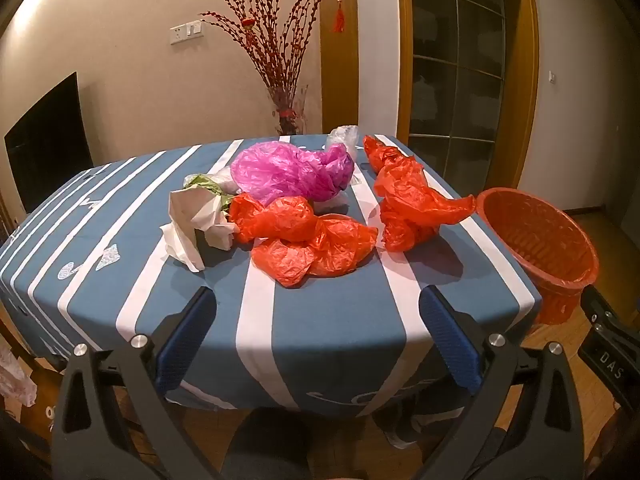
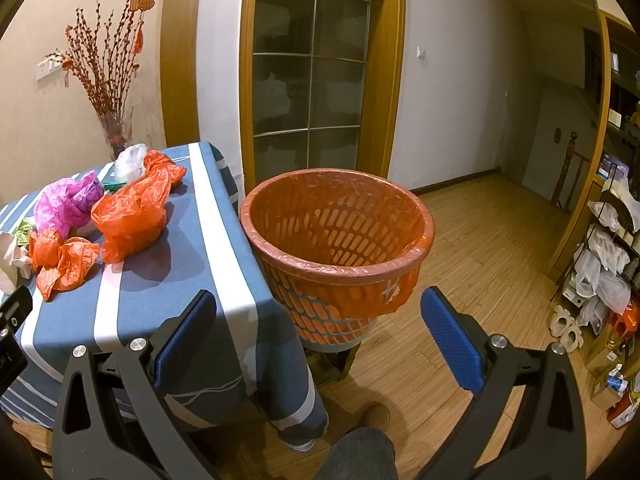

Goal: Collect trash

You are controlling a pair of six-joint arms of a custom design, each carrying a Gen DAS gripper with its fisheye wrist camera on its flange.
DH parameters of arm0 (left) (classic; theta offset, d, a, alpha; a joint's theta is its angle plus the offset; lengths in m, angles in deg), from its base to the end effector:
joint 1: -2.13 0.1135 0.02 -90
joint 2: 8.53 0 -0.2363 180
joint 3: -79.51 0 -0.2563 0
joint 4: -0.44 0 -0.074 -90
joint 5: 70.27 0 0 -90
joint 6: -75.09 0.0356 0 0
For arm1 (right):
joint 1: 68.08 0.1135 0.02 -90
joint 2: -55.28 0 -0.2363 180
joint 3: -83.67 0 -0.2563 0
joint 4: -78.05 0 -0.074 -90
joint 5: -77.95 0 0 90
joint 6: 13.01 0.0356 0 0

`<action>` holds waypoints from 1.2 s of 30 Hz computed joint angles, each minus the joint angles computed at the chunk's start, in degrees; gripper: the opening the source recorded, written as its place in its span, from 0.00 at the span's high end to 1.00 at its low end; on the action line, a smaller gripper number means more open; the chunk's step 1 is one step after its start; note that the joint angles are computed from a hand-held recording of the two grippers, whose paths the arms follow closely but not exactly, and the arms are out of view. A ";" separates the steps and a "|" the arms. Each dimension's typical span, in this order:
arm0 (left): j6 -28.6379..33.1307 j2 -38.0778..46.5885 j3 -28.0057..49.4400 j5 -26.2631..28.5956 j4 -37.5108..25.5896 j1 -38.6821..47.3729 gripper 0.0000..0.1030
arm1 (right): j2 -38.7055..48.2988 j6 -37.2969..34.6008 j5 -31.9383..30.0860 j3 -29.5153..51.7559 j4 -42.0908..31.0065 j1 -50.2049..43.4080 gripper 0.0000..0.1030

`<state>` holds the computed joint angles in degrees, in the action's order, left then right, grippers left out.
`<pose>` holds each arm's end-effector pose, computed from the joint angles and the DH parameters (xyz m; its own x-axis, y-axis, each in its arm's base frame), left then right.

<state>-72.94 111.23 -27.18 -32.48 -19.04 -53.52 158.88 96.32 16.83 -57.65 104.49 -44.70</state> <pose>0.2224 -0.2755 0.0454 -0.5477 -0.1199 -0.8281 -0.2655 0.9634 0.0360 0.2515 0.0900 0.0456 -0.5391 0.0827 -0.8382 0.1886 0.9817 -0.0245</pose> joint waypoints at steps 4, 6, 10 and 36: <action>-0.23 0.03 0.12 -0.07 -0.24 -0.03 0.04 | 0.06 -0.02 -0.05 0.01 0.11 -0.04 0.02; -0.37 0.07 0.25 -0.09 -0.46 -0.07 0.04 | 0.06 -0.03 -0.09 0.02 0.12 -0.06 0.02; -0.11 -0.04 -0.01 0.15 -0.02 0.01 0.04 | 0.11 -0.05 -0.08 0.04 0.14 -0.09 0.02; -0.52 -0.12 0.01 0.58 -0.45 -0.14 0.04 | 0.16 -0.16 -0.15 0.17 0.10 -0.20 0.02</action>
